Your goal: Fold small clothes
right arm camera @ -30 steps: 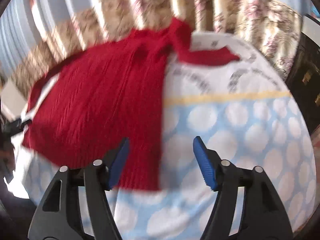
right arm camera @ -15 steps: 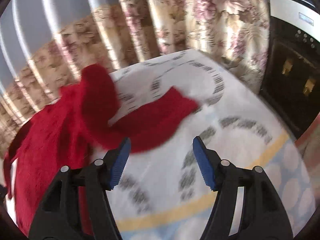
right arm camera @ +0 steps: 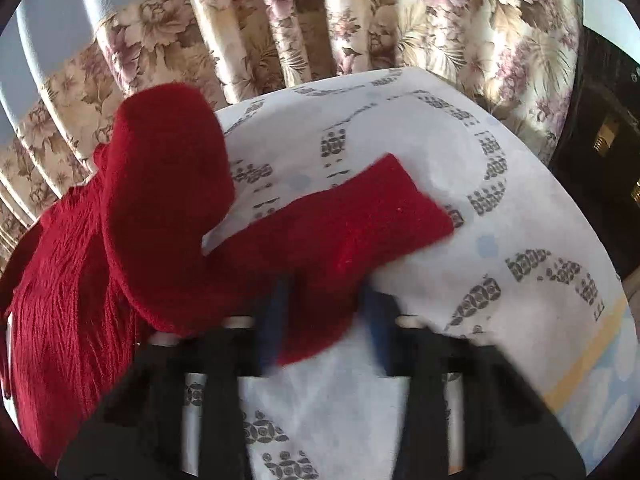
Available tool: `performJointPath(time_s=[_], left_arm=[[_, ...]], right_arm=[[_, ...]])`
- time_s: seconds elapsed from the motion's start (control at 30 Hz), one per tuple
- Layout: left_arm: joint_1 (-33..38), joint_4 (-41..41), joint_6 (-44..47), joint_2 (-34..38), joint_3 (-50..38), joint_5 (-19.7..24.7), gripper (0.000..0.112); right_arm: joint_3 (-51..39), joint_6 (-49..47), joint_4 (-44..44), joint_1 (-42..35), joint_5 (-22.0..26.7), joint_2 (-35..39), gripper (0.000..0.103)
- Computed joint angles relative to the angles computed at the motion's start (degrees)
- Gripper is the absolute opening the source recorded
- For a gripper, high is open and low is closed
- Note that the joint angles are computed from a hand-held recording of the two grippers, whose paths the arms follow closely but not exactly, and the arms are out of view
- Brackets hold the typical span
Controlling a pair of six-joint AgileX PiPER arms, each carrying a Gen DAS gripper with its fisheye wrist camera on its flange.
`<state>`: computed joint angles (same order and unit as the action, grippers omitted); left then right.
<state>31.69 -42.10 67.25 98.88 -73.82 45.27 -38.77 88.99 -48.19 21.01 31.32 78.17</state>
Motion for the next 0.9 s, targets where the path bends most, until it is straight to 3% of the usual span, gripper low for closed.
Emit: performJointPath(time_s=[0.13,0.27,0.43,0.63,0.8,0.83,0.9], left_arm=[[-1.5,-0.2,-2.2,1.9,-4.5,0.0,0.092],[-2.6,-1.1,-3.7,3.5,-8.9,0.2,0.092],[-4.0,-1.4,-6.1,6.3,-14.1,0.8,0.092],[-4.7,-0.9,-8.4,9.7,-18.0,2.4,0.092],[-3.7,0.2,-11.6,14.3,-23.4,4.9,0.092],[-3.4,0.8,-13.0,15.6,-25.1,5.4,0.092],[-2.7,1.1,-14.2,17.1,-27.1,6.6,0.092]], right_arm=[[1.2,8.3,-6.8,1.5,0.1,-2.1,0.011],[0.6,17.1,-14.3,6.4,7.2,-8.0,0.011],[-7.6,12.4,-14.8,10.6,6.6,-8.3,0.011],[-25.6,8.5,-14.7,17.0,1.3,8.9,0.011],[-43.5,-0.8,-9.7,20.7,1.4,24.9,0.011],[-46.7,-3.9,-7.3,21.1,1.4,27.6,0.016],[-52.4,-11.9,-0.4,22.0,0.9,32.6,0.037]])
